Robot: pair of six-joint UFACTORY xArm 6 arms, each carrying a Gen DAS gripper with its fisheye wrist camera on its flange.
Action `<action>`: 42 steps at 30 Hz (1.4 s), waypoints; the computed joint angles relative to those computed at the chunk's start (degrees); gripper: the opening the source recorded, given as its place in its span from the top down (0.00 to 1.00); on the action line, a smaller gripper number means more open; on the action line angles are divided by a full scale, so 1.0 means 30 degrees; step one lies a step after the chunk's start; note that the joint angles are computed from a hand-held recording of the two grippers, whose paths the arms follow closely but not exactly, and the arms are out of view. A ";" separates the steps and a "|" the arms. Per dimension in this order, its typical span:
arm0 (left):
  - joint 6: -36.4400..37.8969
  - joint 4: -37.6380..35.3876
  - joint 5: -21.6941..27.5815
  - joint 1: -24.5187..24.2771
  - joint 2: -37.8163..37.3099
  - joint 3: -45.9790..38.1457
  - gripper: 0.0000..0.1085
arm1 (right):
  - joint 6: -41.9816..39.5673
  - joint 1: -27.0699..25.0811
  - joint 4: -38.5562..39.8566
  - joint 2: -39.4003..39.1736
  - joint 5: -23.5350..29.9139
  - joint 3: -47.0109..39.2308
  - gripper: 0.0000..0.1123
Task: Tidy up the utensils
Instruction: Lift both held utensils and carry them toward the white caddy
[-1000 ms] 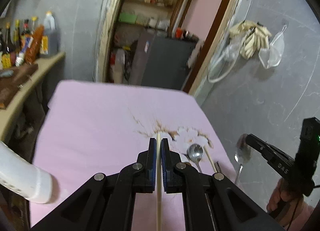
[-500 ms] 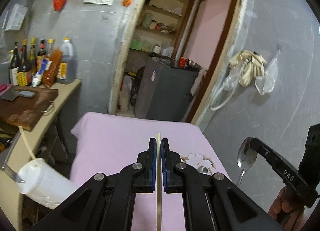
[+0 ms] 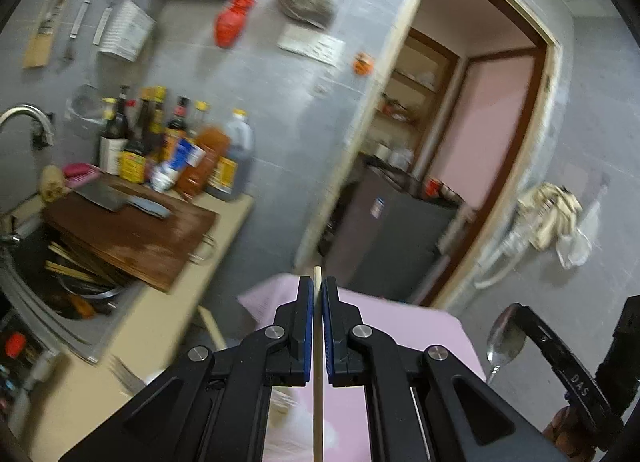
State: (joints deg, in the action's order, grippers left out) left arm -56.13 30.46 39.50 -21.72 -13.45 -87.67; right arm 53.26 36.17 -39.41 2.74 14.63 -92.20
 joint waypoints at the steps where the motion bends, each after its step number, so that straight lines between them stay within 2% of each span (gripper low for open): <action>1: -0.0073 0.0176 -0.0048 0.0362 -0.0228 0.0199 0.95 | 0.0138 0.0203 -0.0268 0.0581 0.0000 -0.0738 0.97; 5: -0.0338 0.0677 -0.0396 0.1797 -0.1004 0.0991 0.95 | -0.0389 0.1011 -0.0548 0.3187 0.0078 -0.4094 0.97; 12: -0.1793 0.1332 -0.1704 0.3905 -0.1354 0.2087 0.95 | -0.4111 0.2065 0.0767 0.7673 0.0892 -1.0364 0.97; 17: -0.3370 0.2367 -0.2371 0.4891 -0.0732 0.2350 0.95 | -0.6136 0.2418 0.1499 0.9738 0.1514 -1.3086 0.98; 26: -0.6634 0.5254 -0.3019 0.5408 0.0432 0.2831 0.95 | -0.6181 0.2529 0.0700 1.0664 0.1196 -1.3485 0.97; 34: -0.9536 0.8928 -0.2845 0.5292 0.0109 0.3933 0.95 | -0.6349 0.2645 -0.0105 1.0539 0.0893 -1.2677 0.98; 42: -1.0923 1.0245 -0.2508 0.4935 -0.0131 0.4639 0.95 | -0.5597 0.2728 -0.1609 1.0233 0.0771 -1.2000 0.98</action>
